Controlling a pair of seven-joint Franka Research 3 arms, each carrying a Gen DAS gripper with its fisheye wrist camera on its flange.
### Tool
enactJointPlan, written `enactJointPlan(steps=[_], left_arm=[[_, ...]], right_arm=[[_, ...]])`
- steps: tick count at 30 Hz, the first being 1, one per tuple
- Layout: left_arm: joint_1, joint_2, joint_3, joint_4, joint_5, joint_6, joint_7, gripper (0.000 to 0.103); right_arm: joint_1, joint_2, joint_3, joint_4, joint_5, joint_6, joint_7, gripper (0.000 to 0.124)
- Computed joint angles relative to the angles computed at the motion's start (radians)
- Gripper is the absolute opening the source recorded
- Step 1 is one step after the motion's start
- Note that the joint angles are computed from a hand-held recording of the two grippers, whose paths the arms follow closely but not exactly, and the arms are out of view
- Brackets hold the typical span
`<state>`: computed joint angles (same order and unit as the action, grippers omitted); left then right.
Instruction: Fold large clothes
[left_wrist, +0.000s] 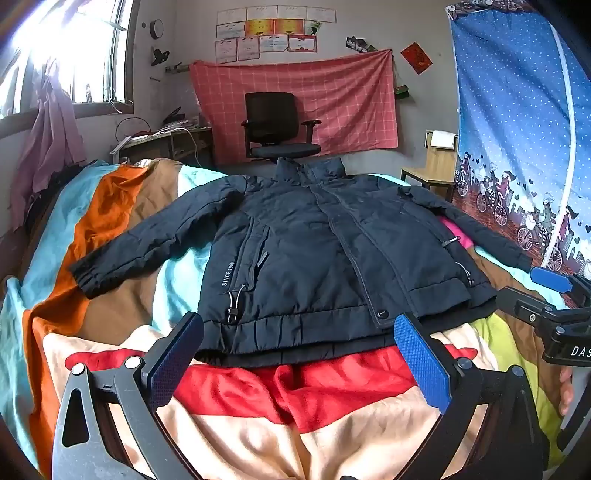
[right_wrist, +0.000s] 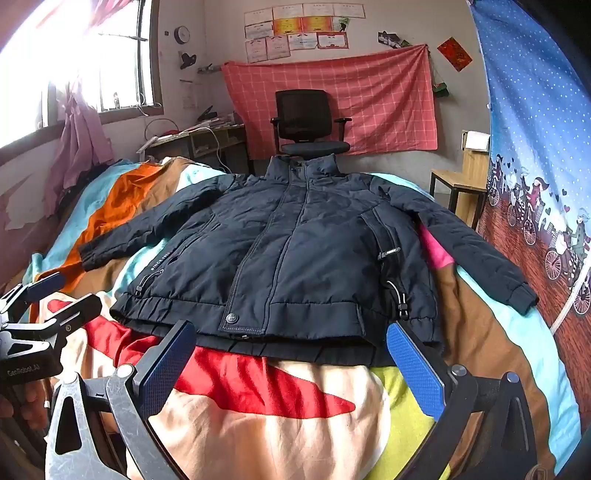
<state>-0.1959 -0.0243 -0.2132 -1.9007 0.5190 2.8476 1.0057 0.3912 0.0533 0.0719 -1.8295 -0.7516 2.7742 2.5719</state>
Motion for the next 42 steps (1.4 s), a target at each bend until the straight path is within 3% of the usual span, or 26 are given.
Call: enactJointPlan(steps=[42], left_arm=[[0.0,0.0,0.001,0.0,0.012,0.001,-0.008,0.101]], right_arm=[[-0.006,-0.006,0.002,-0.006,0.007,0.002,-0.006,0.103]])
